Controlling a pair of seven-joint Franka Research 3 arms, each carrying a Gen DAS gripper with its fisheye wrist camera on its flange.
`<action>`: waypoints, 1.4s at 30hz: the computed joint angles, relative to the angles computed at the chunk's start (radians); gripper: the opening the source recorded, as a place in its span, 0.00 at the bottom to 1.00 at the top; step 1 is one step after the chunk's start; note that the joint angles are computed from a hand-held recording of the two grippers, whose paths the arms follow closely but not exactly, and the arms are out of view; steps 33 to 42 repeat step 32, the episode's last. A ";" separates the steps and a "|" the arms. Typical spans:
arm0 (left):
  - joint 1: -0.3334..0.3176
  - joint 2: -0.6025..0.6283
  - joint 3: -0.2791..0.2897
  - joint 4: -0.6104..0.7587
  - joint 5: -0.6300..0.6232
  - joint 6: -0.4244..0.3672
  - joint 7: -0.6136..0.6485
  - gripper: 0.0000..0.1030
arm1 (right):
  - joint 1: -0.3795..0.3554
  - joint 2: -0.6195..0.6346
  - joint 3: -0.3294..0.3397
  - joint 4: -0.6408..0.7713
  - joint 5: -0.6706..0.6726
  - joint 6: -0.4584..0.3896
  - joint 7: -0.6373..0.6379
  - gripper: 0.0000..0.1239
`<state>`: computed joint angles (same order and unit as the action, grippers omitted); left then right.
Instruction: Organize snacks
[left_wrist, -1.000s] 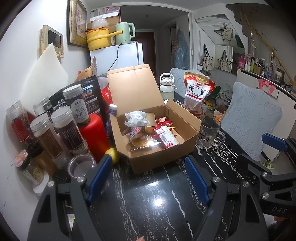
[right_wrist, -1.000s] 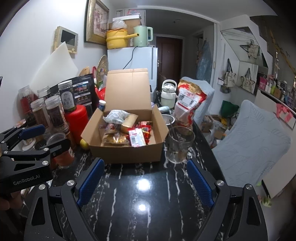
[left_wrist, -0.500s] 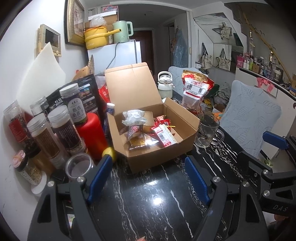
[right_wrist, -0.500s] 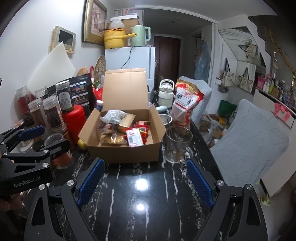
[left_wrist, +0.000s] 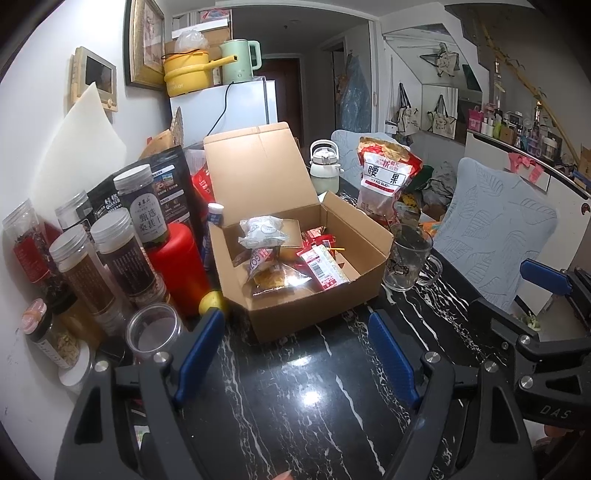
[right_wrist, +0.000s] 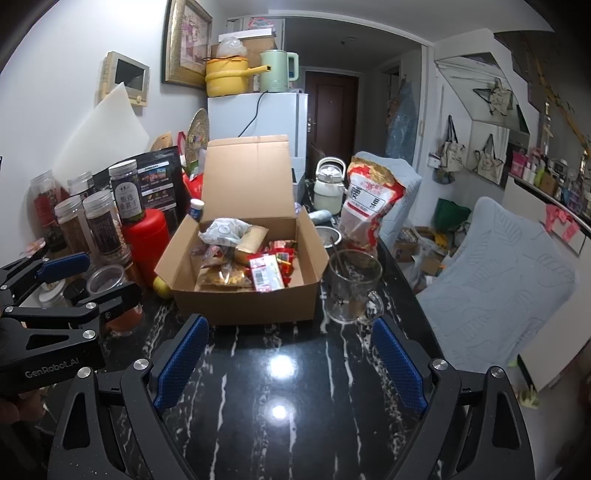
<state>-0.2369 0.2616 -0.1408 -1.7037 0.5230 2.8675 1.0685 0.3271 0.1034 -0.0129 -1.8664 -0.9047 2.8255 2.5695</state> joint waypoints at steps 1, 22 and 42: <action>0.000 0.000 0.000 0.000 0.000 0.000 0.001 0.78 | 0.000 0.000 0.000 0.000 0.000 0.000 0.000 0.74; -0.007 0.006 0.008 0.009 0.034 -0.010 -0.015 0.78 | -0.001 -0.001 0.001 -0.003 -0.005 -0.017 0.011 0.74; 0.001 0.014 -0.002 0.019 0.005 -0.032 0.006 0.78 | -0.004 0.001 0.002 -0.004 0.013 -0.016 -0.005 0.74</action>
